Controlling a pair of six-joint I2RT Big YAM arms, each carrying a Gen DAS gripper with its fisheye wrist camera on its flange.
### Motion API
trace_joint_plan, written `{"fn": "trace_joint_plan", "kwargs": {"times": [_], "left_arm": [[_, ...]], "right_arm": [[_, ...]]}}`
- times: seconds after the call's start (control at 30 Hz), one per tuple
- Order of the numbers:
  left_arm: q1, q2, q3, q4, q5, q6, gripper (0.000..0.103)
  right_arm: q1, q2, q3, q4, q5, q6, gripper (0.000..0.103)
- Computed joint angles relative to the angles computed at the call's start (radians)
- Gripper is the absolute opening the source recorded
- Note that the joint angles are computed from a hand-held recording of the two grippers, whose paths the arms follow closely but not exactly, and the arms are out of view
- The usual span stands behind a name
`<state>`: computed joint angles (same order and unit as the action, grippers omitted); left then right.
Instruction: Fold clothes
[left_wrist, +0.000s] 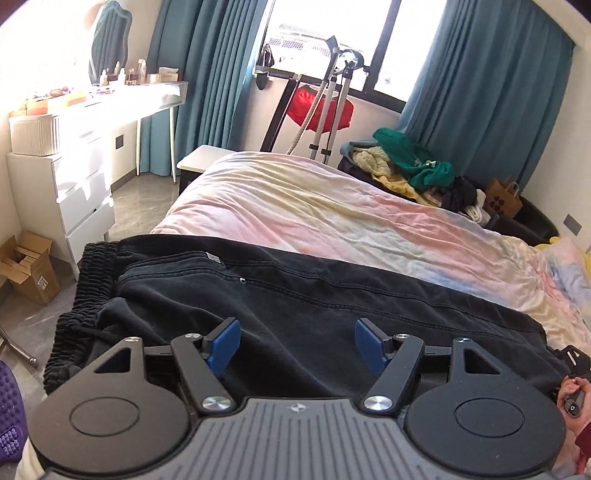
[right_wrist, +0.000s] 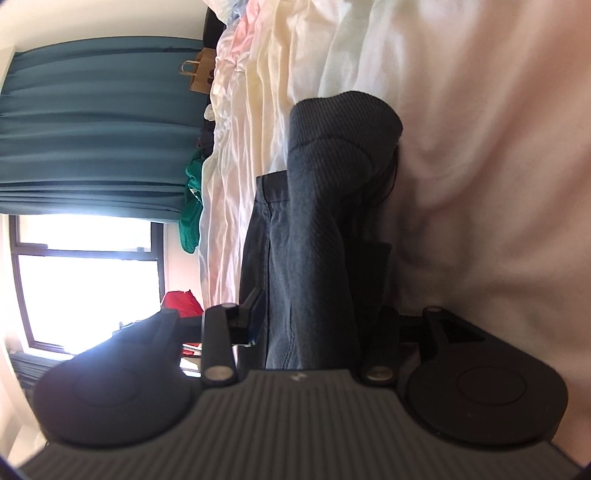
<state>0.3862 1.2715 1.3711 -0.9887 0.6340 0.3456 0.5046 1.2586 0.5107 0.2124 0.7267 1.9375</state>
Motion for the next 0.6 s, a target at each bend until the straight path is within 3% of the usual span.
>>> {"fn": "trace_joint_plan", "kwargs": {"times": [0.17,0.3,0.4,0.53,0.6], "left_arm": [[-0.119,0.016,-0.084,0.153,-0.065,-0.100,0.071],[-0.187,0.058,-0.125,0.278,-0.081,-0.188,0.071],[-0.223,0.056,-0.201,0.464,-0.130,-0.205,0.071],[-0.243,0.068,-0.253,0.550,-0.198,-0.165,0.071],[-0.245,0.078,-0.257,0.536,-0.216,-0.158,0.071]], "right_arm": [[-0.009,0.008,0.005,0.000,0.003,-0.044,0.041],[-0.005,0.007,0.017,-0.048,0.005,-0.053,0.029],[-0.001,0.003,0.021,-0.075,0.011,-0.036,0.022],[0.008,-0.013,0.050,-0.175,0.022,-0.040,0.019],[0.013,-0.016,0.064,-0.211,0.033,-0.039,0.018]]}}
